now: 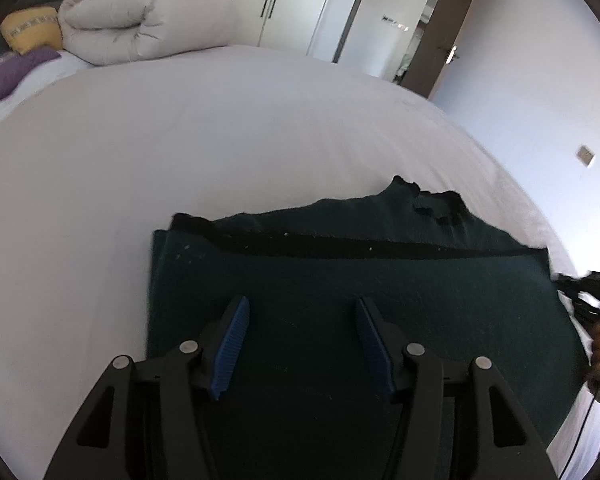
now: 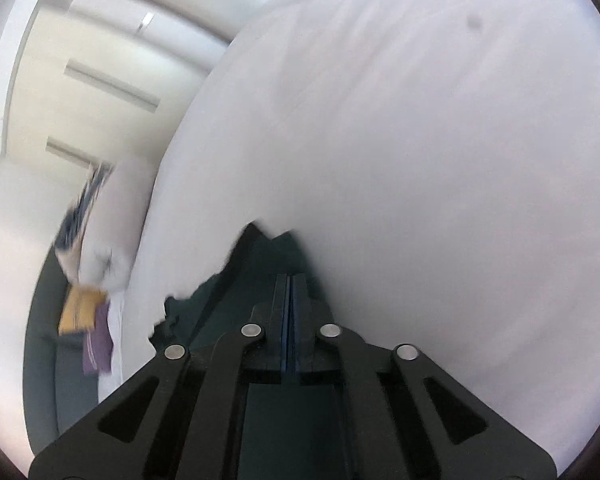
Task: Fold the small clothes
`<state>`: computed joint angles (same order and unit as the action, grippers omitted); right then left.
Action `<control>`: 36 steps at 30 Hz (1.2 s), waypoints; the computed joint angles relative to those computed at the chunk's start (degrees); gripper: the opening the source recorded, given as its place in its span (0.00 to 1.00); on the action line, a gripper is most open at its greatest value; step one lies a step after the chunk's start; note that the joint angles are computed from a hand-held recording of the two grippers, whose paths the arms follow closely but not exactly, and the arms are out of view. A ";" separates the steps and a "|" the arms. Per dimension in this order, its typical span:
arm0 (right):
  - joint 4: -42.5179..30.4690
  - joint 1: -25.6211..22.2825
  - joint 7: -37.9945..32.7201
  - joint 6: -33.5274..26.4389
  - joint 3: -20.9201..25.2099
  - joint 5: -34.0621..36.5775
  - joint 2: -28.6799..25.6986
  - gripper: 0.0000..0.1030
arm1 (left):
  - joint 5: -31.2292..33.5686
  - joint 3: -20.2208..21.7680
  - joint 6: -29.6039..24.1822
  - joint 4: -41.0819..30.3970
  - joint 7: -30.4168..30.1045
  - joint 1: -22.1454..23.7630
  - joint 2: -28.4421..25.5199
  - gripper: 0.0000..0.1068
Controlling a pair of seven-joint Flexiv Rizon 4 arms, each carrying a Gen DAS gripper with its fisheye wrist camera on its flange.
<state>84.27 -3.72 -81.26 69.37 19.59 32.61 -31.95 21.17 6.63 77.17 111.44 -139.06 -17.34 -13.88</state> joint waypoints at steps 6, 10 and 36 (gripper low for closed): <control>5.59 -5.46 -20.44 -8.80 13.42 11.51 6.96 0.26 | 3.55 -3.03 -2.23 3.92 -6.23 -2.88 7.37 0.55; 4.94 -1.70 -25.90 -18.01 16.35 15.16 4.56 0.53 | 4.82 -5.98 -6.86 5.13 -8.74 -2.34 7.30 0.57; 19.64 1.24 -21.36 -2.28 -6.04 21.14 19.35 0.51 | 7.26 -8.39 -9.76 8.91 -9.61 -0.21 12.18 0.53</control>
